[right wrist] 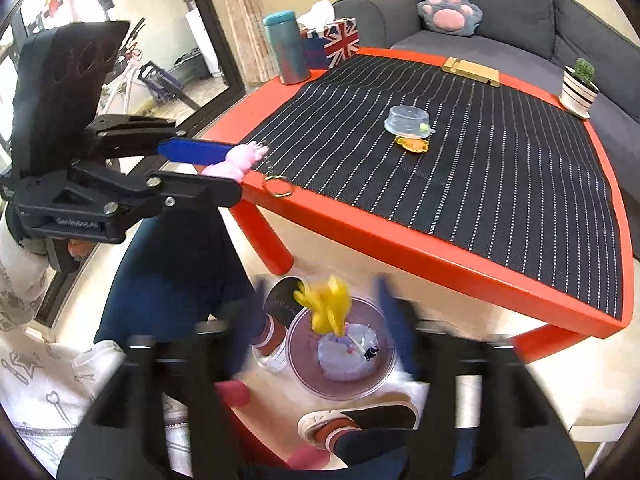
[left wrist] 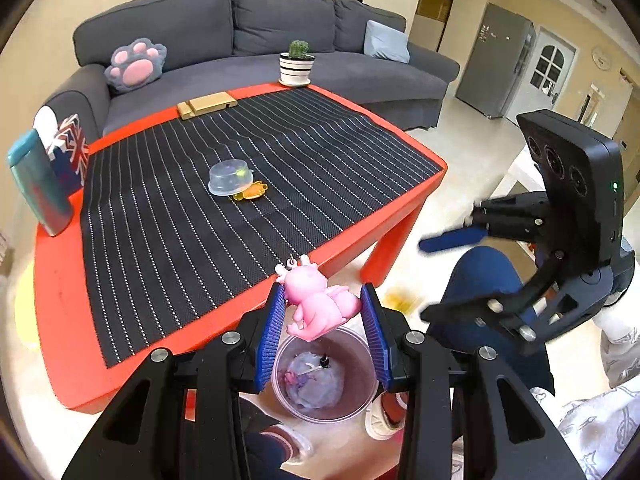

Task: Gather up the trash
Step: 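Carry both toys over the bin and release the yellow toy from the right gripper, then open the left gripper to drop the pink pig toy into the bin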

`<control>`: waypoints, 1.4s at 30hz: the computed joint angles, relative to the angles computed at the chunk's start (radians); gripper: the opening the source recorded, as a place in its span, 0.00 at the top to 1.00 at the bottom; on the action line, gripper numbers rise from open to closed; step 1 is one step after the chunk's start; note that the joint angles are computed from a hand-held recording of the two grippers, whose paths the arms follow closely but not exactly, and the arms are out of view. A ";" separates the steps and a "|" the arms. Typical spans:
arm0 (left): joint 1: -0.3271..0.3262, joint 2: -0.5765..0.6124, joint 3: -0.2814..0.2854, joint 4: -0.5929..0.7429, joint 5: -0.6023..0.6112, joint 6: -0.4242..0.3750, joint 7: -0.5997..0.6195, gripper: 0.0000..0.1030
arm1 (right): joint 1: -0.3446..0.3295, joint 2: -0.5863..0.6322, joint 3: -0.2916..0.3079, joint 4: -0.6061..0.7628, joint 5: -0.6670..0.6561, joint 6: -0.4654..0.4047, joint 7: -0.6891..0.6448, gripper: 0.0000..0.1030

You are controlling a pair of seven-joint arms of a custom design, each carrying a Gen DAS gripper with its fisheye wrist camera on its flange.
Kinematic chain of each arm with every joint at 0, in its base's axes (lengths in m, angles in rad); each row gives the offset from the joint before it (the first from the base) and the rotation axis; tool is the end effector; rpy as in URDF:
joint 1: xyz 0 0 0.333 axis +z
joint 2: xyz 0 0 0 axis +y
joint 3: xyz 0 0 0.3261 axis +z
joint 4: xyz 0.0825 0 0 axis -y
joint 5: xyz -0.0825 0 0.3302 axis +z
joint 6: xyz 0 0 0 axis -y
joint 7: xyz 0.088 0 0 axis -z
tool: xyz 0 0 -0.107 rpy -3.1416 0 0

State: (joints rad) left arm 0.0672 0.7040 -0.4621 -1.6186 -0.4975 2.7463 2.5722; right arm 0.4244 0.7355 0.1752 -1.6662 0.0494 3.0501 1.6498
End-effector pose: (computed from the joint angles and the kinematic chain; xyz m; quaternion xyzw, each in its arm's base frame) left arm 0.6687 -0.1838 0.3299 -0.3517 0.8705 -0.3387 0.0617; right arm 0.5939 0.3676 0.3041 -0.7847 0.5268 -0.0861 0.3153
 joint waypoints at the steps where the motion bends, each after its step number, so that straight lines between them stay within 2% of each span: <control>1: 0.000 0.000 0.000 0.000 0.001 -0.001 0.000 0.63 | 0.010 -0.003 -0.013 -0.005 0.002 0.010 0.012 0.26; 3: 0.001 -0.002 -0.001 -0.004 0.000 0.002 0.001 0.63 | 0.024 -0.008 -0.034 -0.009 0.002 0.013 0.031 0.16; 9: 0.003 -0.004 -0.004 -0.008 0.000 -0.003 0.006 0.63 | 0.044 -0.019 -0.068 -0.020 -0.008 0.024 0.078 0.09; 13: 0.003 -0.003 -0.005 -0.003 -0.001 -0.014 0.011 0.63 | 0.037 -0.021 -0.063 -0.022 -0.010 0.026 0.095 0.04; 24: 0.003 -0.006 -0.008 -0.010 -0.014 -0.020 0.034 0.63 | 0.086 -0.043 -0.132 -0.050 -0.043 0.045 0.169 0.04; 28: 0.004 -0.010 -0.013 -0.020 -0.024 -0.014 0.045 0.63 | 0.132 -0.054 -0.191 -0.058 -0.071 0.036 0.209 0.04; 42: -0.015 -0.026 -0.013 -0.049 -0.021 -0.015 0.061 0.63 | 0.170 -0.097 -0.253 -0.134 -0.108 0.099 0.285 0.04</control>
